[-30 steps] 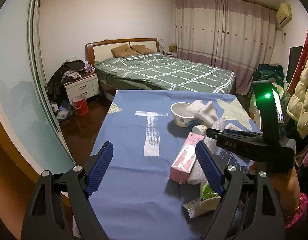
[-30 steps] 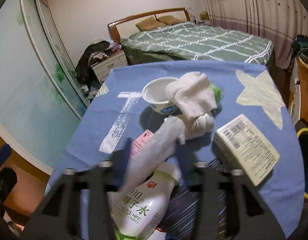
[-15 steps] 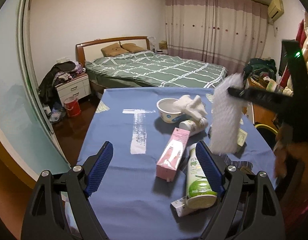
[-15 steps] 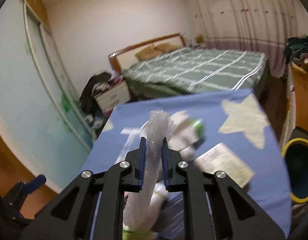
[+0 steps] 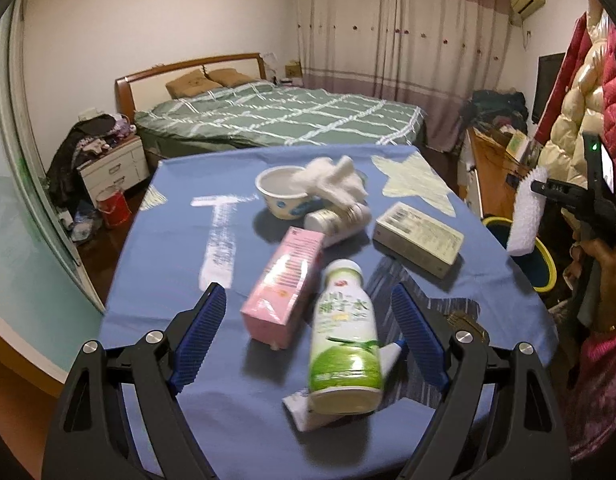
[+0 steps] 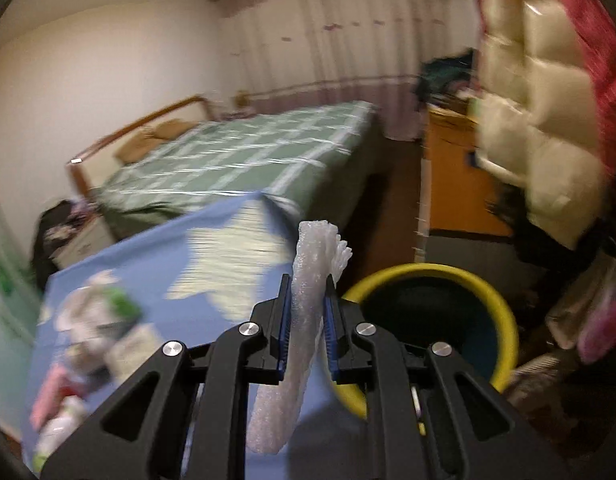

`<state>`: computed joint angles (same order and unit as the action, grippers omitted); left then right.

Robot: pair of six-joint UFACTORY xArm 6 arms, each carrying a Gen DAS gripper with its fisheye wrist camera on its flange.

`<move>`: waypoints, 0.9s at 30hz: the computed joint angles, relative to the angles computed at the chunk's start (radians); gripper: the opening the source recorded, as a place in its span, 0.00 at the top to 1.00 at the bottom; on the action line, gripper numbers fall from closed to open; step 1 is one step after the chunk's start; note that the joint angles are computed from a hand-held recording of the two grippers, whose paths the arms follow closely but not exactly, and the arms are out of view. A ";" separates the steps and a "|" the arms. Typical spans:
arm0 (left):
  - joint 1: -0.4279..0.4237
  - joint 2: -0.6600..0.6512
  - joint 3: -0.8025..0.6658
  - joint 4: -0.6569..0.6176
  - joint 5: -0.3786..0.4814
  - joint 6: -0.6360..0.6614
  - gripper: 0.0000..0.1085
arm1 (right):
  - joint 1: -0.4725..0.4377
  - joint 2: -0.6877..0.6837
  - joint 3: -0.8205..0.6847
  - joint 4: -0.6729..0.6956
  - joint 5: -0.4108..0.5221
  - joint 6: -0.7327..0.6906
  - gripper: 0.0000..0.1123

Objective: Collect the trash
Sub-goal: 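Carry the bubble-wrap roll into the yellow bin and open the right tool, then grasp the green-labelled coconut water bottle with the left tool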

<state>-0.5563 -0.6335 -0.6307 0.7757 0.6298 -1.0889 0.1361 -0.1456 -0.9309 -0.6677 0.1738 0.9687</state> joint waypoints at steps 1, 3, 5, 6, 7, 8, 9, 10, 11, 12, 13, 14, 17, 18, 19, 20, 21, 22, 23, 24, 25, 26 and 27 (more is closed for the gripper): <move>0.001 0.011 -0.003 -0.007 -0.008 0.005 0.23 | -0.023 0.013 -0.002 0.011 0.006 -0.012 0.87; -0.005 0.042 -0.018 -0.016 -0.014 0.012 0.23 | -0.065 0.044 -0.009 0.026 0.014 -0.035 0.87; -0.014 0.080 -0.035 -0.025 -0.020 0.018 0.23 | -0.094 0.094 -0.036 0.052 0.028 -0.068 0.87; -0.013 0.089 -0.038 -0.029 -0.024 0.023 0.23 | -0.106 0.119 -0.053 0.063 0.041 -0.081 0.87; -0.015 0.105 -0.046 -0.035 -0.026 0.027 0.23 | -0.114 0.144 -0.069 0.076 0.054 -0.097 0.87; -0.017 0.116 -0.052 -0.040 -0.023 0.029 0.23 | -0.122 0.156 -0.073 0.084 0.055 -0.106 0.87; -0.020 0.125 -0.058 -0.043 -0.020 0.030 0.23 | -0.129 0.175 -0.085 0.092 0.060 -0.115 0.86; -0.021 0.137 -0.065 -0.045 -0.018 0.032 0.23 | -0.134 0.191 -0.095 0.103 0.068 -0.128 0.83; -0.026 0.141 -0.069 -0.048 -0.008 0.032 0.23 | -0.143 0.202 -0.095 0.130 0.069 -0.153 0.80; -0.026 0.144 -0.071 -0.049 -0.005 0.032 0.23 | -0.149 0.212 -0.099 0.134 0.073 -0.155 0.73; -0.026 0.153 -0.077 -0.051 -0.001 0.033 0.23 | -0.154 0.217 -0.102 0.132 0.072 -0.154 0.69; -0.025 0.153 -0.076 -0.053 0.002 0.034 0.23 | -0.159 0.215 -0.095 0.110 0.064 -0.133 0.69; -0.019 0.165 -0.081 -0.063 0.007 0.037 0.23 | -0.162 0.197 -0.064 0.097 0.042 -0.112 0.68; -0.018 0.169 -0.081 -0.067 0.008 0.040 0.23 | -0.159 0.184 -0.051 0.100 0.036 -0.112 0.67; -0.016 0.168 -0.079 -0.071 0.009 0.043 0.23 | -0.158 0.179 -0.046 0.097 0.036 -0.108 0.67; -0.015 0.169 -0.077 -0.075 0.009 0.044 0.23 | -0.158 0.168 -0.034 0.086 0.027 -0.098 0.67; -0.013 0.169 -0.074 -0.079 0.008 0.045 0.23 | -0.156 0.158 -0.021 0.082 0.019 -0.094 0.66; -0.012 0.166 -0.069 -0.088 0.009 0.050 0.23 | -0.154 0.143 -0.001 0.094 0.002 -0.103 0.66; -0.011 0.165 -0.066 -0.091 0.008 0.051 0.23 | -0.152 0.135 0.009 0.100 -0.007 -0.108 0.65; -0.010 0.163 -0.060 -0.100 0.008 0.057 0.23 | -0.149 0.124 0.022 0.095 -0.015 -0.105 0.64; -0.011 0.157 -0.053 -0.104 0.009 0.059 0.24 | -0.144 0.119 0.027 0.074 -0.017 -0.085 0.64; -0.012 0.151 -0.047 -0.110 0.011 0.064 0.27 | -0.141 0.107 0.039 0.063 -0.021 -0.079 0.64; -0.014 0.143 -0.039 -0.117 0.013 0.068 0.28 | -0.137 0.099 0.046 0.068 -0.025 -0.085 0.63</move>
